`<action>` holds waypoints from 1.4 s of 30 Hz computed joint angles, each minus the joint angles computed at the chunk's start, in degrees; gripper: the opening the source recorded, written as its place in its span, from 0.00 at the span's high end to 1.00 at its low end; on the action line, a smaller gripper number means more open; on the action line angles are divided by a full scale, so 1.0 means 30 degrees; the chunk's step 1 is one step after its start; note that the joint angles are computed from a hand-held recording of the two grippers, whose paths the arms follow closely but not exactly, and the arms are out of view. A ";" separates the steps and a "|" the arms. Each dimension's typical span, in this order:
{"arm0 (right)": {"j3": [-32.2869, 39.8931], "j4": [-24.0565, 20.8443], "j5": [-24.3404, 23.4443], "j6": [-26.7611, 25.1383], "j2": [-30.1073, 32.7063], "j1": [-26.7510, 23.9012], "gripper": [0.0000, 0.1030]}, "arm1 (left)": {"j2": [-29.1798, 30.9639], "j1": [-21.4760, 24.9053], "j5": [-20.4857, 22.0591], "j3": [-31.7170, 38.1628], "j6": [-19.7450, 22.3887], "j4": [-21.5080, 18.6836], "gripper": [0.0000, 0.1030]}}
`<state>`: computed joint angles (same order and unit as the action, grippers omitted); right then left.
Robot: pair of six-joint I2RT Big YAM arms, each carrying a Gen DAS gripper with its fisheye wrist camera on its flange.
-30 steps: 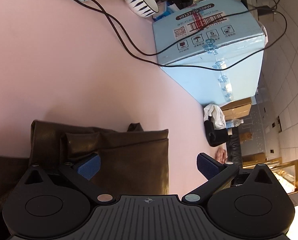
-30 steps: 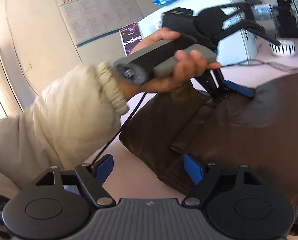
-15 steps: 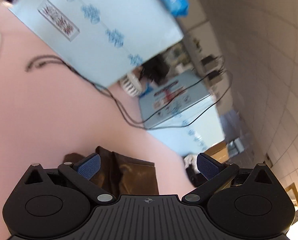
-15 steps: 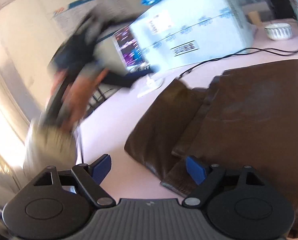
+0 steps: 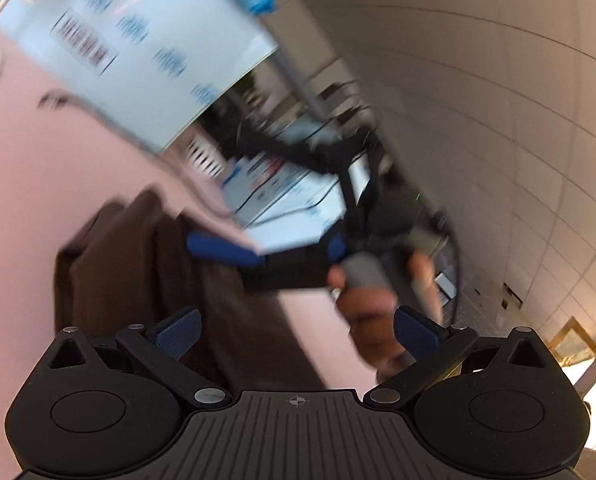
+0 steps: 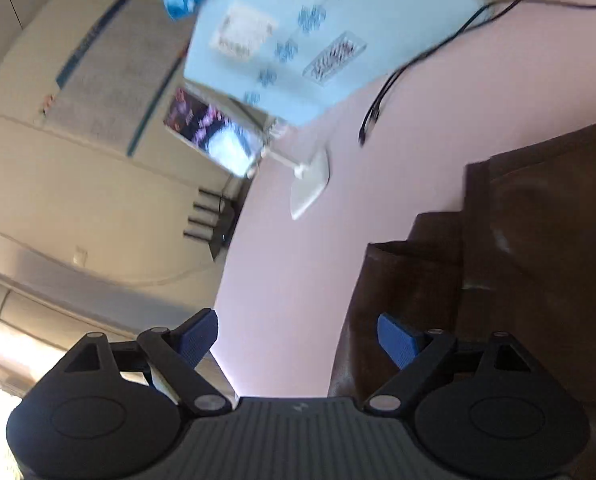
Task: Fold clothes
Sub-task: 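Open the right gripper and release the folded vest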
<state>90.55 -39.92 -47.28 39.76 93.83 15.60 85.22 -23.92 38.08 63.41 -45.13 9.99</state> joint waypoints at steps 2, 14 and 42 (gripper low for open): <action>0.1348 -0.1701 0.0180 -0.1052 0.0923 0.0409 0.14 | 0.0484 0.0260 0.0348 0.0122 -0.0350 -0.0559 0.00; 0.4271 -0.3073 0.3592 0.0186 0.3726 0.0992 0.13 | 0.1039 0.0653 0.1060 0.0849 0.1321 -0.1461 0.00; -1.0508 0.2509 0.5732 0.3150 -0.9002 -0.2358 0.21 | 0.3584 0.0711 -0.2032 0.6280 -0.3669 -0.7326 0.00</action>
